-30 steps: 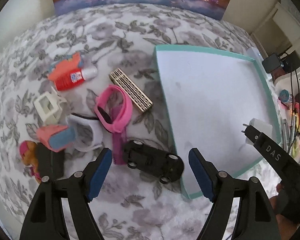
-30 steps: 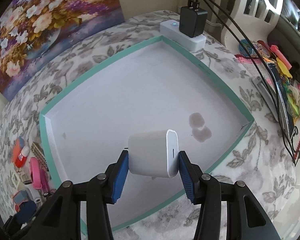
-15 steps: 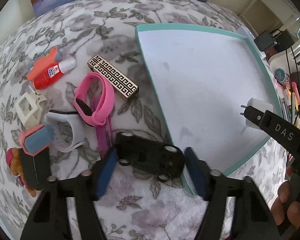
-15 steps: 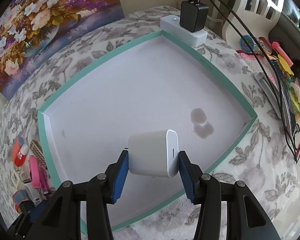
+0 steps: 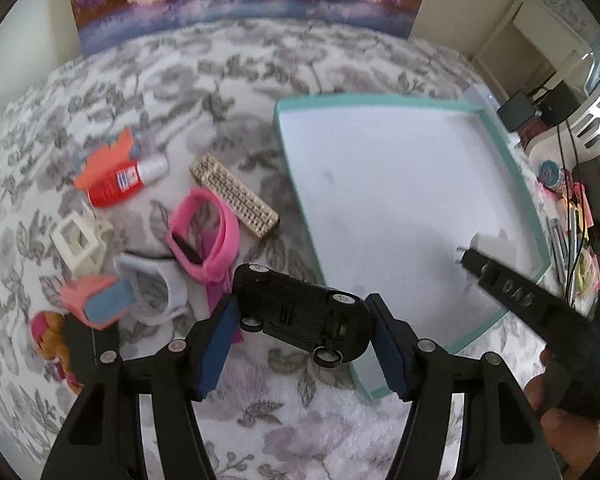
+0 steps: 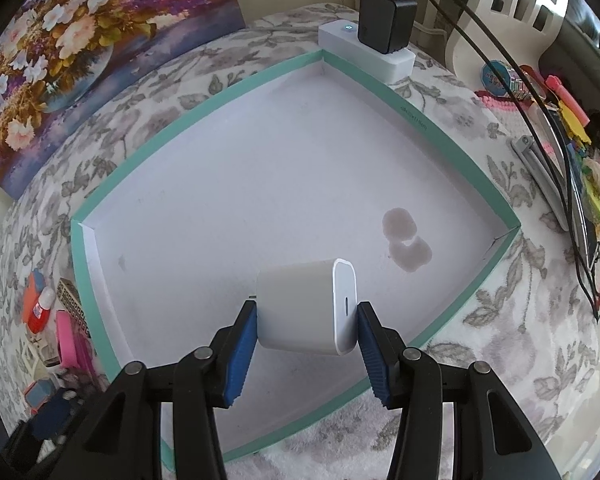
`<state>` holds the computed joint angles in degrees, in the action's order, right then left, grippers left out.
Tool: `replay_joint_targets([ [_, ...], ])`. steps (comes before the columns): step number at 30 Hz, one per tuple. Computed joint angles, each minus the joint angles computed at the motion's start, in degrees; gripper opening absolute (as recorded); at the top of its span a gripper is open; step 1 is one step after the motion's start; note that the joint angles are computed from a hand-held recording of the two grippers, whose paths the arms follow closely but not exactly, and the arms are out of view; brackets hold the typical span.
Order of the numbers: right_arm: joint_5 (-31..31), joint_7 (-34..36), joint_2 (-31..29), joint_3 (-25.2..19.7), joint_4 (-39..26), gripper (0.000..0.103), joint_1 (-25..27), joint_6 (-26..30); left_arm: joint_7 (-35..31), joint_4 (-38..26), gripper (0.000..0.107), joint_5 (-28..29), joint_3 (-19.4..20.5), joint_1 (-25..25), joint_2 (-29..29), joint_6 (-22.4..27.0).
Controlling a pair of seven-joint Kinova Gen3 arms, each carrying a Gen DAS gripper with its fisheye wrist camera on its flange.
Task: Organize rigid objects
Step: 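Carry the black toy car and white charger cube over the tray with both tools, then lower the car into the tray and open the left tool while the right tool releases the cube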
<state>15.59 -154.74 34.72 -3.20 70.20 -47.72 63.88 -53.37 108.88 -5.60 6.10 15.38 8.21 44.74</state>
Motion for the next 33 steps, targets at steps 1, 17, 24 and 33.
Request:
replay_joint_targets([
  [1,0.0,-0.2,-0.1,0.1,0.1,0.052,0.0,0.0,0.5,-0.3,0.066,-0.9,0.1,0.5,0.1,-0.1],
  [17,2.7,-4.9,-1.9,0.8,2.7,0.054,0.1,-0.6,1.6,-4.3,0.066,-6.2,0.3,5.8,5.5,-3.1],
  [24,3.3,-5.3,-1.4,0.8,1.6,0.054,-0.2,0.6,1.3,-4.6,0.074,-6.9,-0.3,7.4,6.9,-3.4],
  [33,4.3,-7.4,-2.1,1.1,2.4,0.054,-0.7,0.7,4.8,-4.0,0.085,-7.2,-1.7,6.9,5.5,-2.1],
])
